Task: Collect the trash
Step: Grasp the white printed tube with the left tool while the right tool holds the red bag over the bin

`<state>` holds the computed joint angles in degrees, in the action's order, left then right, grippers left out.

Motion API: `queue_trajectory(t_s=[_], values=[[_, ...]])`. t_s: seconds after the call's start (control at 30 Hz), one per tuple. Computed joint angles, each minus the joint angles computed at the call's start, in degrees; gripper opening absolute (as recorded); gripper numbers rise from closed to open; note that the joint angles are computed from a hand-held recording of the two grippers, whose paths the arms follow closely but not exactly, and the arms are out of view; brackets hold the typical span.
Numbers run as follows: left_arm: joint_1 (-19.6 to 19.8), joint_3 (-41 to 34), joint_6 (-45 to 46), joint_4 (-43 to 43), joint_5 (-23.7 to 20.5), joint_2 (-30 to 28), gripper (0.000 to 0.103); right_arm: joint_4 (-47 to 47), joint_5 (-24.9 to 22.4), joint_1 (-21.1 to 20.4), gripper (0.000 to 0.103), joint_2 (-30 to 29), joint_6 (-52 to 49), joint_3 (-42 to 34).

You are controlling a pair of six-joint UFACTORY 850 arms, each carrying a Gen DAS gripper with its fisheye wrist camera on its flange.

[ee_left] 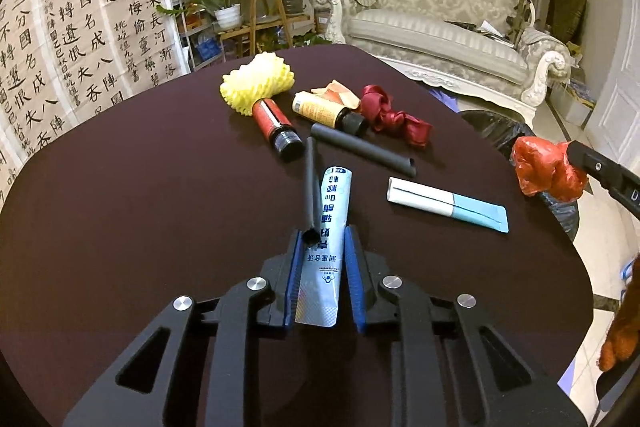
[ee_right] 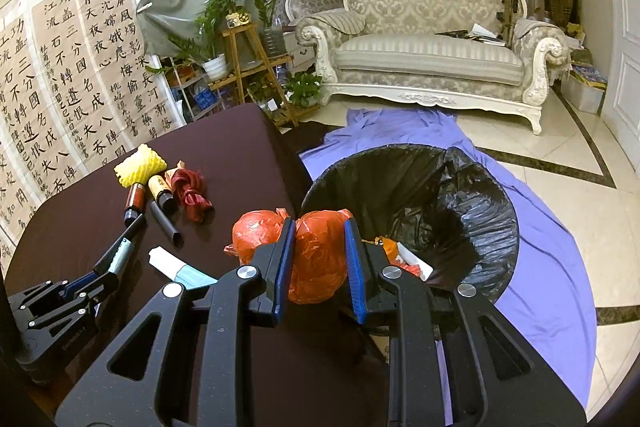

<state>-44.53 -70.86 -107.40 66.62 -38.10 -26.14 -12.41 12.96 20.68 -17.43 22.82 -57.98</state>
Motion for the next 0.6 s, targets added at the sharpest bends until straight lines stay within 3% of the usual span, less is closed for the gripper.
queue_trajectory(t_s=[0.37,0.6], values=[[0.11,2.08,-0.96,-0.47,0.99,1.45,0.023,-2.9,-0.13,0.18,0.024,-0.49,2.56,-0.58],[0.36,2.26,-0.68,-1.47,0.88,1.58,0.032,-3.33,-0.21,0.16,0.024,-0.55,2.99,-0.62]])
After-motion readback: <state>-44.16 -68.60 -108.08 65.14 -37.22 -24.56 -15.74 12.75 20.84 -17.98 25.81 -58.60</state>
